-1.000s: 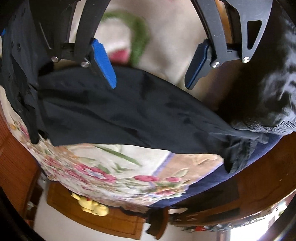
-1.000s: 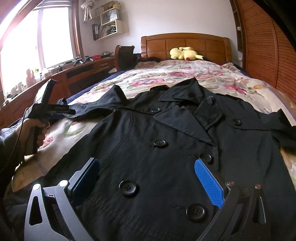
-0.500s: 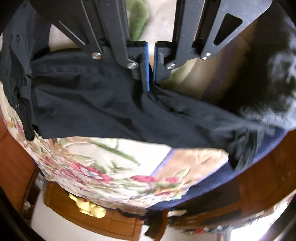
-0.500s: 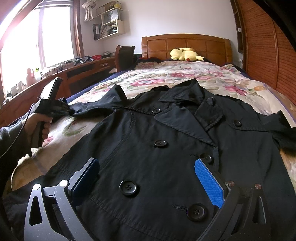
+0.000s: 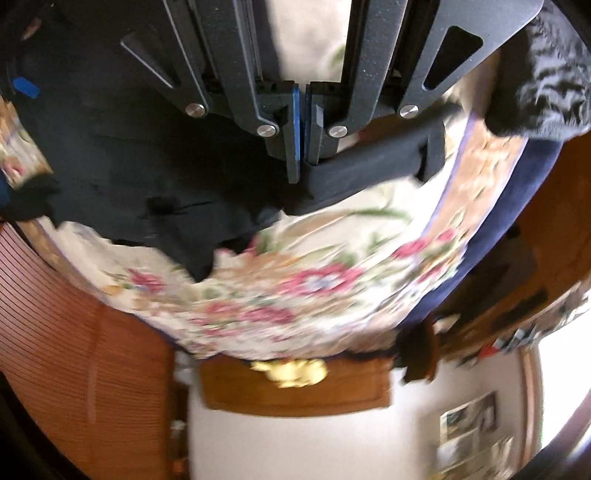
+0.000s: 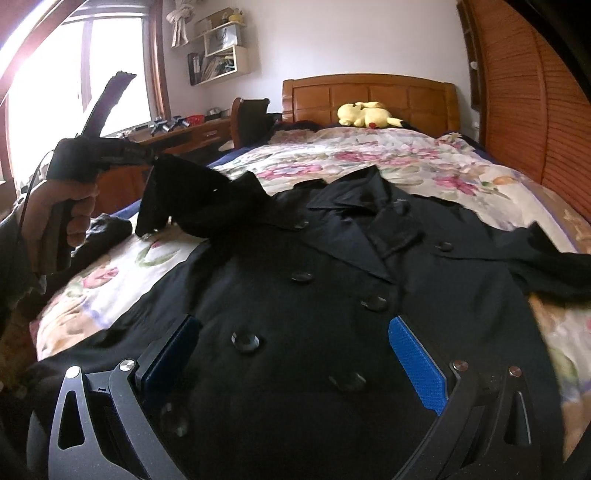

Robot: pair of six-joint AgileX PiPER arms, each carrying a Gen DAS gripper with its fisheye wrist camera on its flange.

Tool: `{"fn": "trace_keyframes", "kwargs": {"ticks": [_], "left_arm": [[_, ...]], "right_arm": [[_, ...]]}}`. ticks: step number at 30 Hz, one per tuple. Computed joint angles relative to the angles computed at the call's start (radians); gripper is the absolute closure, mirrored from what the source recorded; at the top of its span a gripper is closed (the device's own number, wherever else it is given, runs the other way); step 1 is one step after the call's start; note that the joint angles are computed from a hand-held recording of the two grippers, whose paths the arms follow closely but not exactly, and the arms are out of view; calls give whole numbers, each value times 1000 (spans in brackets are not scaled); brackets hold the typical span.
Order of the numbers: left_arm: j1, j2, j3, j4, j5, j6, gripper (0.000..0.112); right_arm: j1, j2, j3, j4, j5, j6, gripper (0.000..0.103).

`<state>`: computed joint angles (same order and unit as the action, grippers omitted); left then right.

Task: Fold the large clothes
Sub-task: 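Lift the held sleeve with the left tool and lay it across the coat front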

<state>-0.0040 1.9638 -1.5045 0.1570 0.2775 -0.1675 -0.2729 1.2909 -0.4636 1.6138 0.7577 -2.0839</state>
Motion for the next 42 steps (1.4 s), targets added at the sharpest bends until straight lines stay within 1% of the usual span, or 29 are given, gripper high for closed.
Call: {"fn": "trace_keyframes", "kwargs": {"ticks": [3, 4, 7, 9, 12, 15, 17, 18, 20, 21, 23, 25, 27, 28, 29, 30, 31, 32, 34, 36, 37, 39, 42], "left_arm": [[-66, -36, 16, 18, 9, -12, 111], [-91, -43, 22, 55, 11, -51, 111], [-145, -53, 9, 44, 36, -56, 111], [-189, -70, 17, 80, 49, -90, 111], [-241, -82, 24, 154, 74, -158, 111], [-270, -89, 42, 206, 109, -221, 111], [-273, -101, 75, 180, 102, -204, 110], [-268, -115, 105, 144, 90, -172, 110], [-270, -139, 156, 109, 65, -147, 98], [-271, -159, 195, 86, 43, -129, 95], [-280, -189, 244, 82, 24, -129, 85], [-274, -226, 296, 6, 4, -58, 78], [-262, -266, 352, -88, -14, 33, 76], [-255, -271, 358, -113, -14, 60, 71], [-241, -285, 379, -160, -21, 107, 62], [-230, -290, 391, -187, -27, 135, 57], [-220, -289, 398, -200, -32, 147, 47], [-207, -288, 404, -226, -36, 173, 40], [-175, -267, 399, -269, -31, 218, 39], [-154, -239, 390, -243, -33, 199, 39], [-144, -211, 375, -195, -36, 157, 39], [-122, -162, 347, -157, -38, 126, 39], [-87, -76, 283, -203, -19, 164, 39]], "right_arm": [[-165, -58, 5, -128, 112, 48, 1], [-222, -79, 5, -161, 153, 58, 1], [-367, -119, 4, -210, 264, 56, 1], [-427, -136, 11, -229, 302, 47, 1], [-474, -139, 19, -241, 310, 24, 1], [-486, -159, 19, -267, 307, 43, 1], [-497, -178, 17, -282, 325, 67, 1], [-498, -192, 16, -293, 329, 85, 1], [-486, -207, 10, -301, 326, 110, 1], [-505, -220, 10, -313, 342, 115, 1], [-528, -224, 0, -330, 364, 121, 1], [-530, -225, -7, -329, 368, 127, 1], [-519, -237, -4, -330, 360, 141, 1], [-508, -232, -4, -325, 349, 142, 1], [-497, -229, -3, -319, 339, 143, 1], [-486, -217, -2, -309, 328, 134, 1], [-470, -209, -3, -306, 308, 134, 1], [-439, -204, -5, -309, 273, 149, 1], [-414, -202, -11, -317, 255, 170, 1], [-384, -205, -11, -319, 230, 186, 1], [-370, -205, -15, -323, 221, 197, 1], [-345, -203, -18, -328, 201, 209, 1], [-317, -207, -30, -339, 180, 228, 1]]}}
